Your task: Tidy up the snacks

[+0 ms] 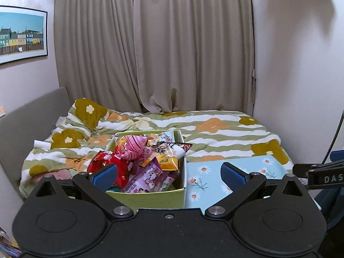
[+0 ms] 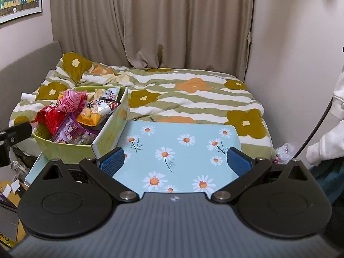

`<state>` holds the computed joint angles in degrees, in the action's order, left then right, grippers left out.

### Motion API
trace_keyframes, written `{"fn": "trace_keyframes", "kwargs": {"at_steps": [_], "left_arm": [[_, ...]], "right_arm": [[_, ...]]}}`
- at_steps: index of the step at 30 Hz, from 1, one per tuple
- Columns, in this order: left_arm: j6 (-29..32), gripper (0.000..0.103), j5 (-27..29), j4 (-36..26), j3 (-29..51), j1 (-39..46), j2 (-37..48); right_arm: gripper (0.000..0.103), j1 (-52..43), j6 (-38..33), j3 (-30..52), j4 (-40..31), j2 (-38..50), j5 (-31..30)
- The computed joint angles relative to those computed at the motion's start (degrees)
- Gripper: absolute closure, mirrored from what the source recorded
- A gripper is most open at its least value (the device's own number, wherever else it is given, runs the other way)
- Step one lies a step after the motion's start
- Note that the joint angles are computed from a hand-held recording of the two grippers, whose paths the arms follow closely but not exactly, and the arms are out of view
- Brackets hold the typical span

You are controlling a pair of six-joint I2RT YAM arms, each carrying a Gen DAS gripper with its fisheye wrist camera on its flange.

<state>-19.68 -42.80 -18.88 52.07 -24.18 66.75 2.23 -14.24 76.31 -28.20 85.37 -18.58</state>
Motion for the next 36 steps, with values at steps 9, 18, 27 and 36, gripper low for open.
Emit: {"fn": "trace_keyframes", "kwargs": {"at_steps": [9,18,27,36], "left_arm": [[0.17,0.000,0.87,-0.40,-0.06,0.01,0.25],[0.20,0.000,1.61,-0.84,0.29,0.09,0.96],[-0.38,0.000,2.29,-0.76,0.28,0.53,1.44],[-0.64,0.000,3.05,-0.86,0.30,1.03,1.64]], "right_arm": [[0.000,-0.51,0.76,0.51,-0.62,0.41,0.15],[0.000,-0.32,1.54,1.07,-0.76,1.39,0.70],[0.000,-0.32,1.47,1.28,-0.74,1.93,0.89],[0.000,-0.10,1.39,1.49,-0.87,2.30,1.32]]}}
